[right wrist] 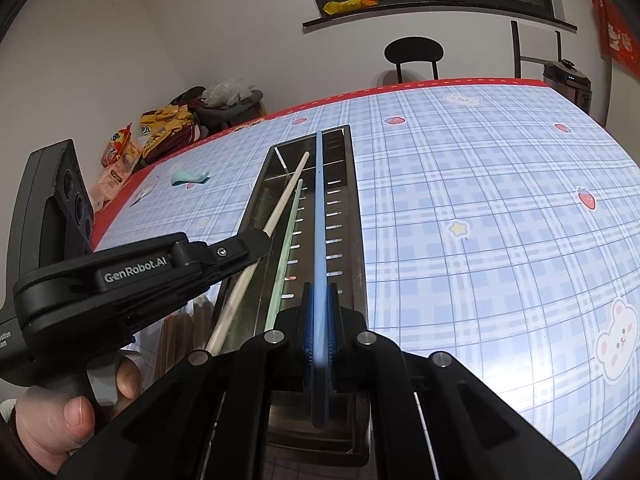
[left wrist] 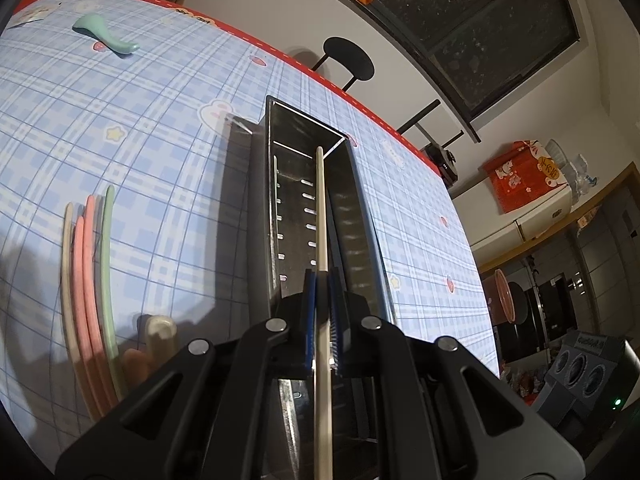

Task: Organize utensils
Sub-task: 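Lower wooden and blue chopsticks into the tray and open both tools, then lower the right tool onto the mint green spoon and grasp it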

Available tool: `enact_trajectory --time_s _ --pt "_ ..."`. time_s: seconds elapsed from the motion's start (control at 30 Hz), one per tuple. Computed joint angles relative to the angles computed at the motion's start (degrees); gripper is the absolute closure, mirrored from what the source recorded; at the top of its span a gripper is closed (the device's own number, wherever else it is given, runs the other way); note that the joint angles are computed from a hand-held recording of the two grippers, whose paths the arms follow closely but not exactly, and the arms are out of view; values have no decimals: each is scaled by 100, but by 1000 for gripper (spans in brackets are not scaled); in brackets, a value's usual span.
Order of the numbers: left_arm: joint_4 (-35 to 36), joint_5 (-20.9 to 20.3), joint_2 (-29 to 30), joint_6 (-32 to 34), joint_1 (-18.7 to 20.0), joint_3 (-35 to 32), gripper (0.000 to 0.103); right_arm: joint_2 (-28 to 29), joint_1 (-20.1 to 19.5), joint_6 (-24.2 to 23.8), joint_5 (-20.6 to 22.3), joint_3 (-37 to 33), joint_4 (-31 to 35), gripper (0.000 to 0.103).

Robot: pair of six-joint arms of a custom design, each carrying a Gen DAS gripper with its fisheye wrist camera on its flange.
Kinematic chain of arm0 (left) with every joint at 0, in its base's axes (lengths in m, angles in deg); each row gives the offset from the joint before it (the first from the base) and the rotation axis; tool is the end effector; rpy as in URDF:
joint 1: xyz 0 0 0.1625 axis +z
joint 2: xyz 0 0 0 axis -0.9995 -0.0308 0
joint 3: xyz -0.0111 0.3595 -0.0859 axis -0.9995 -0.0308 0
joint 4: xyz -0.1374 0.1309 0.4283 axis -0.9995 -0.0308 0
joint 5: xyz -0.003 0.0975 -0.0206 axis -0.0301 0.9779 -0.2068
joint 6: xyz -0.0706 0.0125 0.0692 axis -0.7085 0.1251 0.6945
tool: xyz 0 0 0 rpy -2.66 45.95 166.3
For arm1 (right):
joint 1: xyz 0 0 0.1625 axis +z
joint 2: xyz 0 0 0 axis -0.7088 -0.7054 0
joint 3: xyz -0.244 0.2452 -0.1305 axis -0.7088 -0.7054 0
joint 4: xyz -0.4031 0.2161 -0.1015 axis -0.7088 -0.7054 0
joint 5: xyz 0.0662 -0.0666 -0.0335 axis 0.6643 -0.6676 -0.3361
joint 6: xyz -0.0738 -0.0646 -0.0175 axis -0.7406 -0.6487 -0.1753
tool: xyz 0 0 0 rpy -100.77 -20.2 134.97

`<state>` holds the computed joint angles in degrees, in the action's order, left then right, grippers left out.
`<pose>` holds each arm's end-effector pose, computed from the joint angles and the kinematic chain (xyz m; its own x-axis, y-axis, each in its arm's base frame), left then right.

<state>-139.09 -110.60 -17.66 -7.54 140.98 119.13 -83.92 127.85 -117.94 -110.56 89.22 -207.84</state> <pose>-0.4001 -0.8149 -0.0662 -0.9894 0.0394 -0.1397 0.1113 0.8236 -0.5561 0.0225 -0.7413 0.3453 -0.8909 -0.1411 0.4318 -0.3770 0.7599 -0.5296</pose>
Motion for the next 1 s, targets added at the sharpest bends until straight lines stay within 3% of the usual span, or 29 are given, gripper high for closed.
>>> enact_trajectory --time_s 0.1,0.23,0.4,0.57,0.67,0.73,0.77,0.9,1.0 --pt "19 55 5 37 -23 -38 82 -11 7 -4 -32 3 26 95" --pt "-97 94 -124 210 -56 88 80 -97 58 -38 -23 77 -85 92" --pt "-494 274 -615 624 -119 659 66 -237 174 -265 -60 189 -295 56" --pt "-1071 606 -1398 1355 -181 1618 43 -331 284 -529 -7 221 -304 34" --pt "-1319 867 -1893 1780 -185 2197 42 -324 380 -757 -93 213 -290 25" --pt "-1463 1021 -2204 1975 -172 2577 25 -285 461 -905 -161 184 -251 25" --pt "-1653 1154 -2408 2169 -167 2849 22 -267 487 -961 -185 173 -247 25" --pt "-1953 1631 -2940 2815 -153 3525 23 -128 650 -1212 -316 106 -246 26" --pt "-2079 1812 -3273 3083 -73 3915 26 86 765 -1369 -387 -89 -75 36"
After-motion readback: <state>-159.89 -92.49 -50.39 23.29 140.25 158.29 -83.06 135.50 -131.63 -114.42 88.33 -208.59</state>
